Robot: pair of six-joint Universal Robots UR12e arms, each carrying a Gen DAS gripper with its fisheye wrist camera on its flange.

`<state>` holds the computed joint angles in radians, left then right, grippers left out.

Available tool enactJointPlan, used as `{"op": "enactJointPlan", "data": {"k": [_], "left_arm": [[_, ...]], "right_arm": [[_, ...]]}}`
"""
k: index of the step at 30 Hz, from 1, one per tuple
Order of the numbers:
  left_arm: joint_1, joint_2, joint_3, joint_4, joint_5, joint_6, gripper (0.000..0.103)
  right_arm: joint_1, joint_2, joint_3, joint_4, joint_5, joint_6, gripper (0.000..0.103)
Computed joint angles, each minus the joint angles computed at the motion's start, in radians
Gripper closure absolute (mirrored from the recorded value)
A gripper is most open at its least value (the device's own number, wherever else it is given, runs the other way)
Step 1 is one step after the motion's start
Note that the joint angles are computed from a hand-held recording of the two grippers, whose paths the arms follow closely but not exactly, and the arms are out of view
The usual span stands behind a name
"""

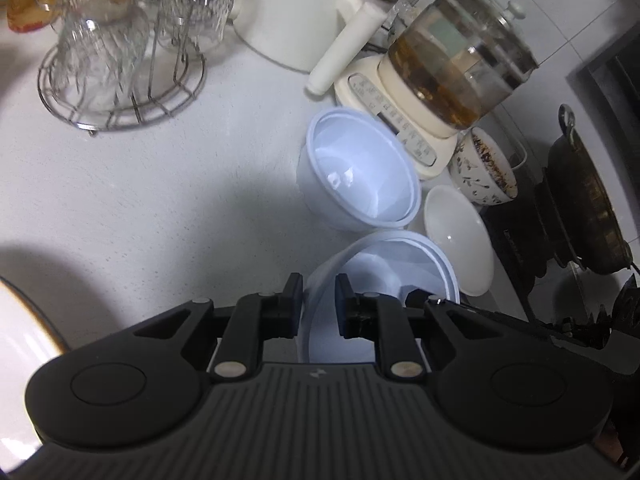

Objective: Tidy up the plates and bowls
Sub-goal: 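Close the left gripper on the blue bowl rim and lift it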

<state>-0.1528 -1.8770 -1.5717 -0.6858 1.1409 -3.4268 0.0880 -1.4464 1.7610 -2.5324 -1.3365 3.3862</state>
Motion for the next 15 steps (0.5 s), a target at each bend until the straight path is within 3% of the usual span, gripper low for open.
{"op": "enactJointPlan", "data": {"k": [8,15], "left_arm": [[0.015,0.053,0.004,-0.047,0.013,0.009,0.083],[0.023,0.113,0.0,-0.091,0.037,-0.038,0.083]], "right_arm": [[0.021,-0.025,-0.03,0.048,0.007,0.003,0.09],[0.035,-0.045,-0.066,0.092,0.023,0.008,0.09]]}}
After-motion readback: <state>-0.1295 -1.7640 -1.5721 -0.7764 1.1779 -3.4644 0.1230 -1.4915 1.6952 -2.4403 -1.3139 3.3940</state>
